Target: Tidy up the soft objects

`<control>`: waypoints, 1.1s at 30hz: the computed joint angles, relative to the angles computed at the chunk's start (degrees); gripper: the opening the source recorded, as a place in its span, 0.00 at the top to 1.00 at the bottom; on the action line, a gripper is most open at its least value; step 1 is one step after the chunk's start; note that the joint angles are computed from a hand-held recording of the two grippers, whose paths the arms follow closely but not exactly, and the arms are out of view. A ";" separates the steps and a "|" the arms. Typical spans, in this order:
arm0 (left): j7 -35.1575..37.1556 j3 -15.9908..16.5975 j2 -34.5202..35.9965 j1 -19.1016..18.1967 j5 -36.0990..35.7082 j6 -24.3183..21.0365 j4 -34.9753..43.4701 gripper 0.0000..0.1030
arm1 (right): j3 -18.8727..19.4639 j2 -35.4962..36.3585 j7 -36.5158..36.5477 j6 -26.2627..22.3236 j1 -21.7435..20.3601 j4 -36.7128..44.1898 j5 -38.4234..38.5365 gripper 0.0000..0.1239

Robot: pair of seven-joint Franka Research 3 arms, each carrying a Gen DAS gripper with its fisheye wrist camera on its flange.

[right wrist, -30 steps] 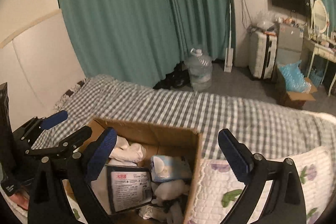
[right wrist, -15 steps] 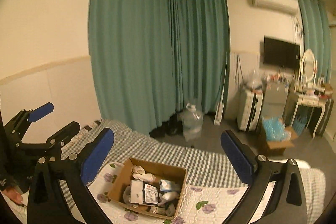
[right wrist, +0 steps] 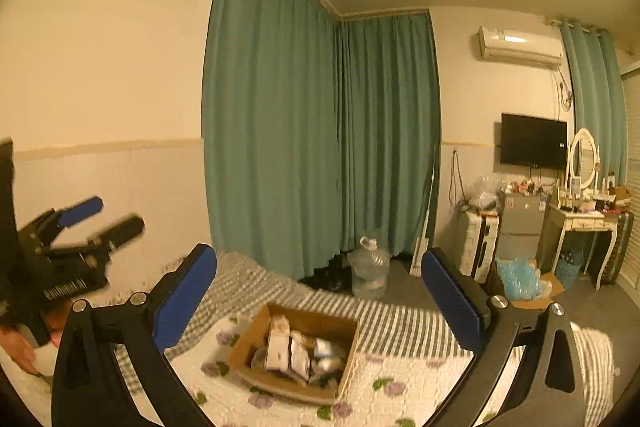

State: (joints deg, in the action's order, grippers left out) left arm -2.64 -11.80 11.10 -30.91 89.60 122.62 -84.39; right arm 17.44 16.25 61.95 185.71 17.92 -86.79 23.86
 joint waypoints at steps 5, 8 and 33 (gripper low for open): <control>-6.15 -0.26 0.63 0.13 -0.40 -1.20 -4.07 0.08 | 11.25 4.36 -0.78 7.23 -8.48 -4.72 -1.79 0.17; -6.01 0.08 2.94 0.90 -3.85 0.87 -4.78 0.08 | 4.85 7.46 0.85 7.72 -2.85 -4.28 -2.26 0.17; -1.31 3.87 9.96 -1.72 -11.48 1.41 -3.20 0.08 | -9.63 17.74 13.39 -4.07 6.26 5.47 -6.19 0.17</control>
State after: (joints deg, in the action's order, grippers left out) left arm -3.95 -7.93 21.06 -32.63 78.12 124.03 -87.58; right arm 7.81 33.99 75.34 181.65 24.18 -81.31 17.66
